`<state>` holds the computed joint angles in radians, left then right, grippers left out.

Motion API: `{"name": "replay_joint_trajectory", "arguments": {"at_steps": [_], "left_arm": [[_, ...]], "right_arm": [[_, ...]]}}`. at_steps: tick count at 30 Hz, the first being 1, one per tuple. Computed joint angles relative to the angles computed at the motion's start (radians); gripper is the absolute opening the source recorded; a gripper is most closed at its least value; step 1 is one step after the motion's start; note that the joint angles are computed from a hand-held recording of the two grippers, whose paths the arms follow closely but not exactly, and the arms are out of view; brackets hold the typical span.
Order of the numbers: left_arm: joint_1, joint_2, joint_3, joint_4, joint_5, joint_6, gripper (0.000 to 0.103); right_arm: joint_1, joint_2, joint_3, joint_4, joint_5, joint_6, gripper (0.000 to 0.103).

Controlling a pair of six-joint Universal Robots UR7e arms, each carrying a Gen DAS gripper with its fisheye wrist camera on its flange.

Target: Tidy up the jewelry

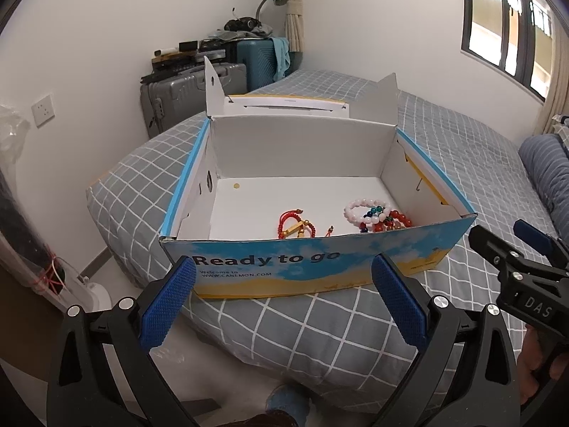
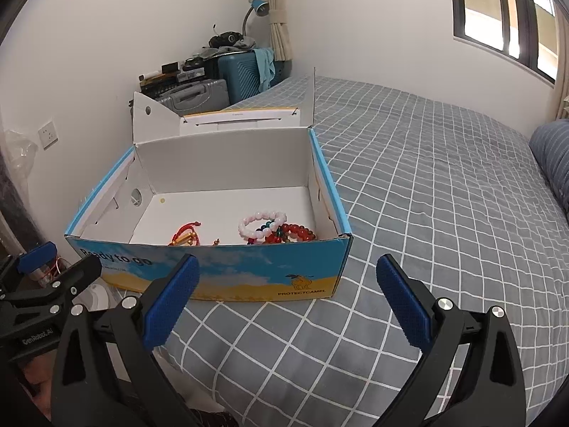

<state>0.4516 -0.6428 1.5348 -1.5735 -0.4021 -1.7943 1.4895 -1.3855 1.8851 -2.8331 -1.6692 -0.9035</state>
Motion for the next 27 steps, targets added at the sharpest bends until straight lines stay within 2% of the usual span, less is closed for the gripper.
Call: {"name": "replay_joint_trajectory", "arguments": {"at_steps": [14,18,22,27], "left_arm": [[0.005,0.003,-0.019,0.057,0.0,-0.05,0.097],[0.009,-0.001,-0.013,0.036,-0.006,-0.039,0.097],[0.012,-0.01,0.011,-0.044,-0.014,0.011,0.097],[0.012,-0.006,0.006,-0.035,-0.014,0.003,0.097]], "right_arm": [[0.005,0.008,-0.003,0.001,-0.014,-0.01,0.096],[0.006,0.006,-0.003,0.001,-0.013,-0.009,0.096],[0.005,0.006,-0.004,0.0,-0.014,-0.011,0.096],[0.006,0.005,-0.005,0.003,-0.014,-0.011,0.096]]}}
